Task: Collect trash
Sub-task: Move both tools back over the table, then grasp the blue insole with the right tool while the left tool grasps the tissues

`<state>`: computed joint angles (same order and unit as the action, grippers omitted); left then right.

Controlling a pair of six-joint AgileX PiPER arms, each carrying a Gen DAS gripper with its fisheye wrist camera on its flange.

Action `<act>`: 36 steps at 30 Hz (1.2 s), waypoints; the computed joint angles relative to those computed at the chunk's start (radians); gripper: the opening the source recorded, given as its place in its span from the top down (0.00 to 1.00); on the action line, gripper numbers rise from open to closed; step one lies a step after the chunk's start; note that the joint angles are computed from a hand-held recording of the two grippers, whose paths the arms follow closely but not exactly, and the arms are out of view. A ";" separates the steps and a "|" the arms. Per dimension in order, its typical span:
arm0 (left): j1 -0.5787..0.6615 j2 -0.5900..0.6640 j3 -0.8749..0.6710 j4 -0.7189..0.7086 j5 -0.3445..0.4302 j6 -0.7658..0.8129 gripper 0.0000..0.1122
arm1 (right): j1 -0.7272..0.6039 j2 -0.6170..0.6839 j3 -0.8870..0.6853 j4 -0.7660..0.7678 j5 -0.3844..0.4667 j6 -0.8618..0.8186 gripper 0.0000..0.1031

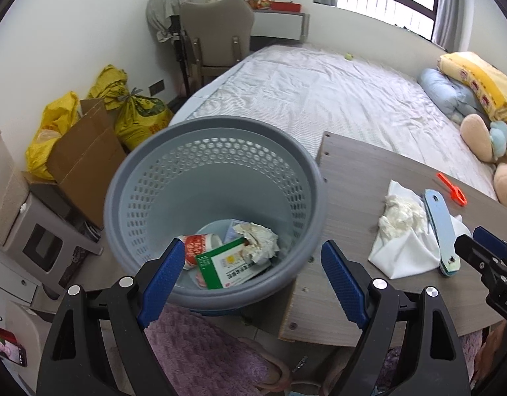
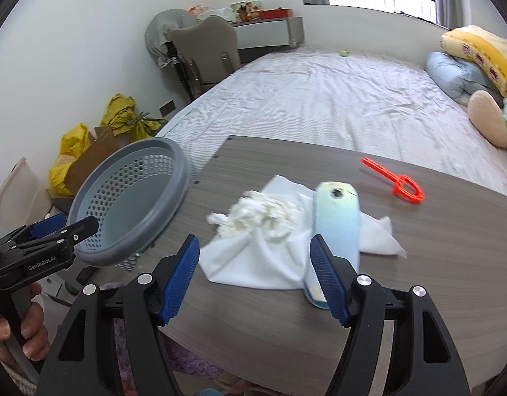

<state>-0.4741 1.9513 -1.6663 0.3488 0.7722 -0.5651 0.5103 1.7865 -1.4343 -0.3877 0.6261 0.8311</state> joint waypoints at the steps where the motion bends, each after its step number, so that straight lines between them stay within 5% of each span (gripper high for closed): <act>1: -0.008 0.005 -0.003 0.001 0.001 -0.001 0.27 | -0.005 -0.014 0.026 -0.011 -0.006 0.020 0.35; 17: -0.094 0.074 -0.061 -0.021 0.020 0.021 0.27 | -0.075 -0.088 0.219 -0.036 -0.064 0.097 0.35; 26: -0.098 0.115 -0.131 -0.043 0.044 0.047 0.27 | -0.118 0.019 0.109 -0.008 -0.040 0.045 0.35; 36: -0.089 0.129 -0.143 -0.082 0.038 0.076 0.27 | -0.111 0.165 -0.075 -0.046 0.086 0.040 0.36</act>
<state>-0.5633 2.0800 -1.8089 0.2664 0.8106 -0.4887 0.3988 1.9515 -1.5088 -0.4338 0.7119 0.8707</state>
